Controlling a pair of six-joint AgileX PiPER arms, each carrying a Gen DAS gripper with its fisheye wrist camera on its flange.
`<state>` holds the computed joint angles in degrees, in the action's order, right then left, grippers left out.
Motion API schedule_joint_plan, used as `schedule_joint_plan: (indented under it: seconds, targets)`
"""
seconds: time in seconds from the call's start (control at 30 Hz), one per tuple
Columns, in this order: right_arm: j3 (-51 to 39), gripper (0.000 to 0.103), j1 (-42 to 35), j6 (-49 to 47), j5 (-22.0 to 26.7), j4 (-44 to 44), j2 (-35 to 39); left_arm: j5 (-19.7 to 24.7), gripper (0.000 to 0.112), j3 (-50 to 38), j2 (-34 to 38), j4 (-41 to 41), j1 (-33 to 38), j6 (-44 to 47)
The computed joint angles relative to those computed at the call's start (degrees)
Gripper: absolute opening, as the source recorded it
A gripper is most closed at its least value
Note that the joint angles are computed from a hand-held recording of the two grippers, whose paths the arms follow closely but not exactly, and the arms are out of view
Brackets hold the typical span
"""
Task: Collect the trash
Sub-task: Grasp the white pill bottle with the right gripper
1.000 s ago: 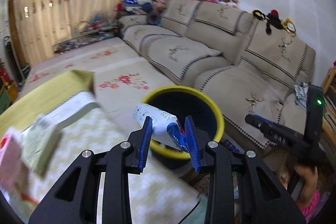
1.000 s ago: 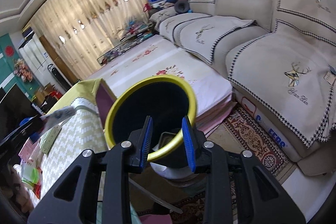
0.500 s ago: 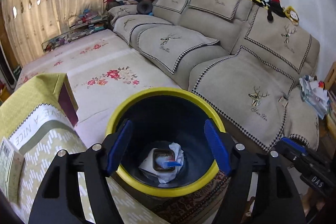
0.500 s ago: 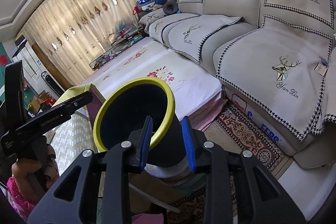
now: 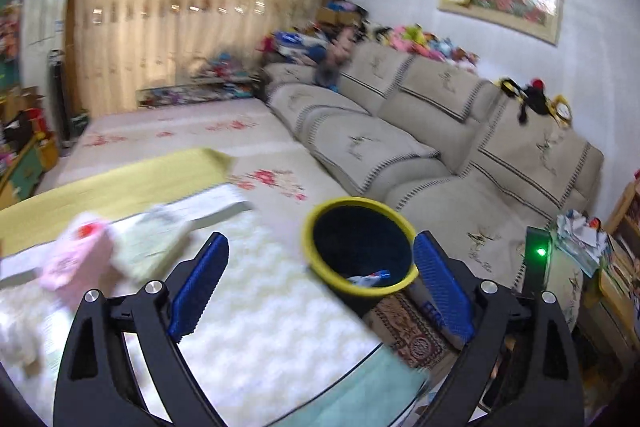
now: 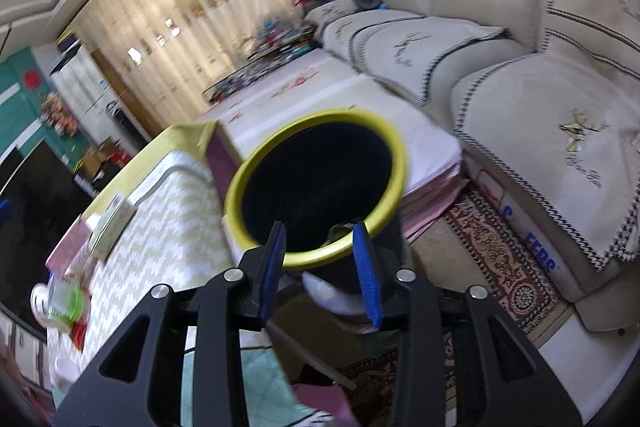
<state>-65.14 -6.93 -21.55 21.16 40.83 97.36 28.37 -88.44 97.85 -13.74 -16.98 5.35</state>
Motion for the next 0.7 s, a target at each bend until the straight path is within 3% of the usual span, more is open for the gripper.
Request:
schedule_joint_plan:
  seconds: [0.2, 0.27, 0.4, 0.57, 0.7]
  targets:
    - [-4.2, 0.034, 9.7, 5.8, 1.4, -6.2, 1.5, -4.3, 0.096, 20.2, -19.8, 11.5, 10.1, -8.2]
    - [-6.7, 0.034, 13.4, 8.6, 2.3, -9.4, 2.6, -4.5, 0.096, 24.8, -25.0, 10.7, 15.0, -6.6]
    - [-10.1, 0.034, 20.4, 9.4, 4.2, -10.6, 3.8, -3.9, 0.097, 31.2, -31.5, -3.5, 27.3, 8.7]
    - [-14.9, 0.034, 29.5, 11.8, 7.4, -14.4, 6.4, 1.0, 0.097, 34.4, -35.5, -23.5, 43.7, 29.9]
    - [-17.7, 0.039, 36.8, 11.0, 9.1, -14.4, 7.8, 5.0, 0.097, 35.1, -39.2, -31.8, 54.6, 39.7]
